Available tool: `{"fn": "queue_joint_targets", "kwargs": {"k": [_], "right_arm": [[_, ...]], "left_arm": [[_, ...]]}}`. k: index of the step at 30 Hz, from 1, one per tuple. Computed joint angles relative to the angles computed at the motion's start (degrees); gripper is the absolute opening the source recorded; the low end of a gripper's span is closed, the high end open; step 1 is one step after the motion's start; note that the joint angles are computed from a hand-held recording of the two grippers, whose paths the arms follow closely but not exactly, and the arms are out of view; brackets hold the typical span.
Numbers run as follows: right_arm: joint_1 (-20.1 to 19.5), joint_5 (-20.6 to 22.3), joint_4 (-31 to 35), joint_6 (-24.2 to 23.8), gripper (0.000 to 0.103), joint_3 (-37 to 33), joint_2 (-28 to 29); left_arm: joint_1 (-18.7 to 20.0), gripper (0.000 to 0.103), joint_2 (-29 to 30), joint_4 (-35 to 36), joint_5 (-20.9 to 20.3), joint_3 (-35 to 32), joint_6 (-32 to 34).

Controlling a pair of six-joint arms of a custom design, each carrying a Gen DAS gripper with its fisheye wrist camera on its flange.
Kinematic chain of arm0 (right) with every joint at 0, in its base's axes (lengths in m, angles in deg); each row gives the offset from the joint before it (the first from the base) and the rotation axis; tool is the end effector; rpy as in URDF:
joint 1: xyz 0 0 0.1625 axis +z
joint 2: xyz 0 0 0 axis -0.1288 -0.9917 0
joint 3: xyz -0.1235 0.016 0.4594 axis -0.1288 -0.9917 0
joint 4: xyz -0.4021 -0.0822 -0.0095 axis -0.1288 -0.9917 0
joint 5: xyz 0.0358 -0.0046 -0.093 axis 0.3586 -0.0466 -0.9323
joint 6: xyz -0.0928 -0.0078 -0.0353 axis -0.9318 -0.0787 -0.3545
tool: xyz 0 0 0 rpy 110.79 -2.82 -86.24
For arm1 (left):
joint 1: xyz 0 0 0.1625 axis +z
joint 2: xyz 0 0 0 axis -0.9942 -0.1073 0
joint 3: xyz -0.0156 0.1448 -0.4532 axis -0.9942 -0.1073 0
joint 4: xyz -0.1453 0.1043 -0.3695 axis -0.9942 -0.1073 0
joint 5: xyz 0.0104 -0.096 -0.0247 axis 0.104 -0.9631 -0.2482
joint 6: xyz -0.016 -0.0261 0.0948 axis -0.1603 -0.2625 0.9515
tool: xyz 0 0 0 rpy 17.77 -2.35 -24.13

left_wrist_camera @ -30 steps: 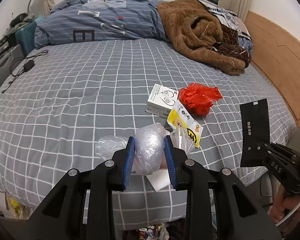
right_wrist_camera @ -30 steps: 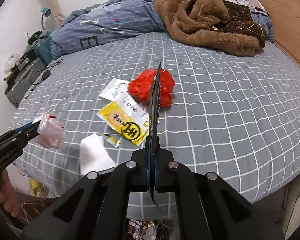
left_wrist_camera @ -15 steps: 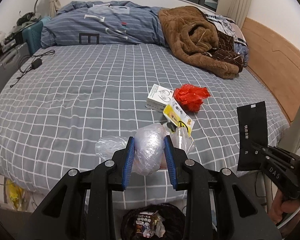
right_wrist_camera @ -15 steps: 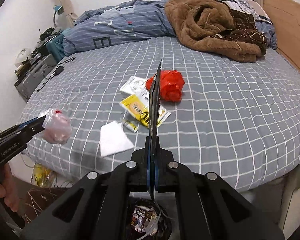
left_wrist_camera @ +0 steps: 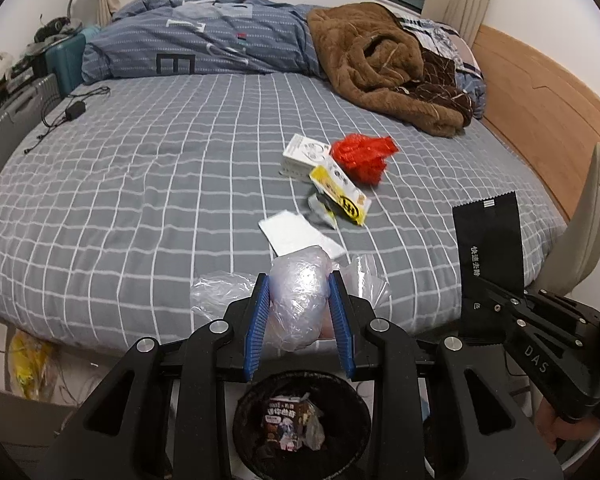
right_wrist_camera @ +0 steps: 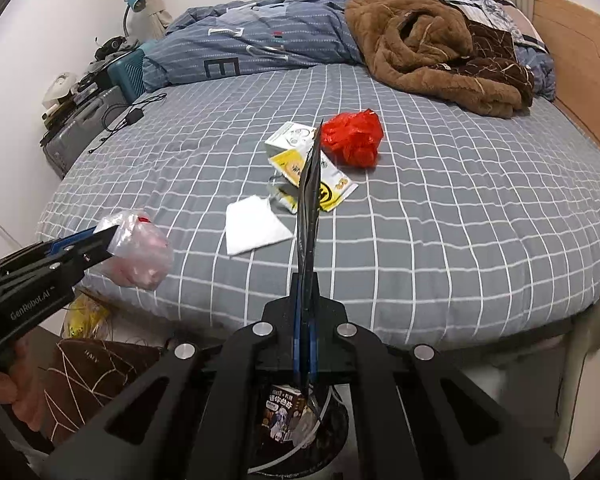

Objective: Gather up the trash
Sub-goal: 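Carry the clear wrapper and black sachet down over the bin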

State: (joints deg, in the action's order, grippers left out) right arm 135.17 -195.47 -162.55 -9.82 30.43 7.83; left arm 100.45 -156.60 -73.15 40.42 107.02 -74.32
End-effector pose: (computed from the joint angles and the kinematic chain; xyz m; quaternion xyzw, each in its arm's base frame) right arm 0.4386 -0.4219 0.2889 0.3764 -0.8903 0.1610 0.1994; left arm -0.3570 -0.3266 0.3740 -0.0607 0.8518 -0.3915 0.3427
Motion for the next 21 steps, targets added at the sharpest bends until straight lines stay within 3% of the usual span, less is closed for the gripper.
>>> {"fn": "queue_joint_targets", "kwargs": {"k": [21], "right_arm": [[1.9, -1.4, 0.6, 1.7, 0.002, 8.5, -5.5]], "left_arm": [[-5.8, 0.030, -0.6, -7.3, -7.2, 8.4, -4.4]]}}
